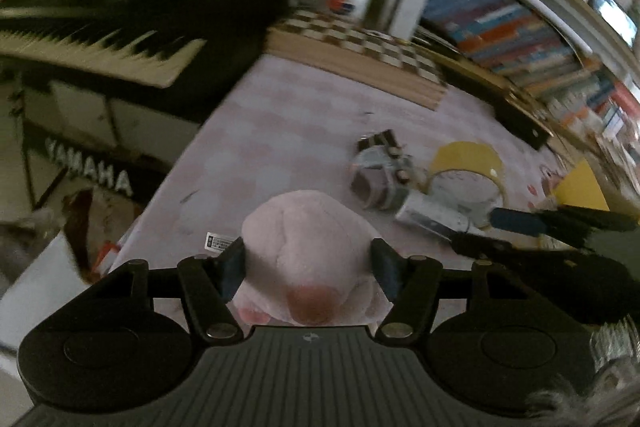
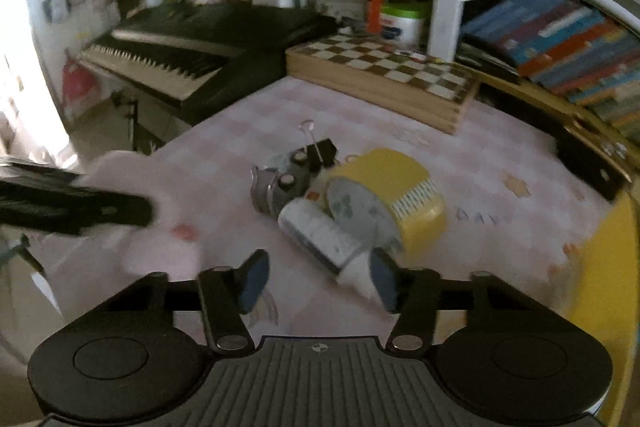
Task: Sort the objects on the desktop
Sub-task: 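Grasp the pink plush pig with the left tool while the right tool grasps the white spray bottle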
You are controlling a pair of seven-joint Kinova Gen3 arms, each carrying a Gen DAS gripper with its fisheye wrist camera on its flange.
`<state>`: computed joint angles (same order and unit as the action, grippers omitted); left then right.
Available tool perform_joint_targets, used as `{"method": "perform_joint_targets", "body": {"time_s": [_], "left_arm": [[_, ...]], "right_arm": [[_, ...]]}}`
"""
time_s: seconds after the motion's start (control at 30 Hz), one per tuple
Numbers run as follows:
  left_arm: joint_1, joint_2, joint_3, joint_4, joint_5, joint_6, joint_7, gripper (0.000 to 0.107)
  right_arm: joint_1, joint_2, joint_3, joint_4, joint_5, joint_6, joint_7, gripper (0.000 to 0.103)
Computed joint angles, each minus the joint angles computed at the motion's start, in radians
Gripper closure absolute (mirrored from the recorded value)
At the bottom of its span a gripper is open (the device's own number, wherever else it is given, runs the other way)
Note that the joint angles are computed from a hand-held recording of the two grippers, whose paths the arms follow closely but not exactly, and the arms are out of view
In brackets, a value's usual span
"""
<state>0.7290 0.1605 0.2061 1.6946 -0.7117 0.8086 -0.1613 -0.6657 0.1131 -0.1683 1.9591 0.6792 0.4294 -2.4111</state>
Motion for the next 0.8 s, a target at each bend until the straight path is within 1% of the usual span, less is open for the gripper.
{"method": "perform_joint_targets", "body": {"time_s": [0.07, 0.1, 0.17, 0.2, 0.27, 0.3, 0.33, 0.37, 0.4, 0.43, 0.47, 0.5, 0.53, 0.57, 0.6, 0.63, 0.73, 0.8], "left_arm": [[0.017, -0.005, 0.0, 0.006, -0.013, 0.024, 0.055, 0.045], [0.02, -0.004, 0.002, 0.005, -0.015, 0.034, 0.069, 0.045], [0.021, -0.002, 0.008, 0.002, -0.014, 0.045, 0.076, 0.045], [0.024, -0.001, 0.01, 0.002, -0.016, 0.05, 0.077, 0.045], [0.028, 0.0, 0.015, -0.001, -0.02, 0.057, 0.072, 0.045], [0.027, 0.002, 0.015, -0.003, -0.02, 0.056, 0.071, 0.045], [0.027, 0.003, 0.015, -0.004, -0.02, 0.054, 0.071, 0.045], [0.027, 0.002, 0.014, -0.001, -0.019, 0.05, 0.07, 0.045], [0.026, 0.004, 0.014, -0.003, -0.017, 0.05, 0.067, 0.045], [0.026, 0.005, 0.014, -0.004, -0.015, 0.05, 0.063, 0.045], [0.027, 0.004, 0.014, -0.004, -0.016, 0.05, 0.061, 0.045], [0.028, 0.004, 0.014, -0.006, -0.017, 0.051, 0.059, 0.045], [0.029, 0.005, 0.013, -0.008, -0.019, 0.052, 0.059, 0.045], [0.031, 0.005, 0.013, -0.009, -0.023, 0.052, 0.061, 0.045], [0.031, 0.004, 0.012, -0.009, -0.024, 0.049, 0.061, 0.045], [0.031, 0.005, 0.012, -0.01, -0.024, 0.047, 0.06, 0.045], [0.028, 0.005, 0.012, -0.01, -0.016, 0.039, 0.046, 0.045], [0.03, 0.004, 0.011, -0.011, -0.017, 0.041, 0.048, 0.045]], "right_arm": [[0.031, 0.048, -0.029, -0.035, -0.033, 0.003, 0.08, 0.055], [0.026, 0.063, -0.02, -0.047, -0.046, 0.006, 0.114, 0.054], [-0.014, 0.082, 0.025, -0.064, -0.034, 0.009, 0.138, 0.054], [-0.015, 0.093, 0.03, -0.076, -0.042, 0.015, 0.151, 0.055], [-0.025, 0.111, 0.051, -0.09, -0.064, 0.017, 0.178, 0.055], [-0.054, 0.121, 0.087, -0.099, -0.083, 0.022, 0.2, 0.054], [-0.063, 0.133, 0.104, -0.109, -0.107, 0.025, 0.229, 0.054], [-0.058, 0.141, 0.102, -0.116, -0.127, 0.031, 0.257, 0.052], [-0.033, 0.147, 0.082, -0.127, -0.156, 0.044, 0.298, 0.052], [0.009, 0.148, 0.044, -0.132, -0.192, 0.049, 0.339, 0.053], [0.056, 0.145, 0.001, -0.132, -0.232, 0.049, 0.379, 0.061], [0.102, 0.144, -0.042, -0.133, -0.273, 0.05, 0.412, 0.067], [0.148, 0.142, -0.085, -0.13, -0.314, 0.05, 0.449, 0.069], [0.176, 0.137, -0.109, -0.129, -0.354, 0.054, 0.489, 0.07], [0.186, 0.132, -0.115, -0.125, -0.385, 0.052, 0.522, 0.07], [0.177, 0.13, -0.103, -0.124, -0.4, 0.052, 0.539, 0.07], [0.085, 0.133, -0.002, -0.13, -0.44, 0.043, 0.56, 0.069], [0.059, 0.137, 0.018, -0.127, -0.425, 0.028, 0.543, 0.069]]}}
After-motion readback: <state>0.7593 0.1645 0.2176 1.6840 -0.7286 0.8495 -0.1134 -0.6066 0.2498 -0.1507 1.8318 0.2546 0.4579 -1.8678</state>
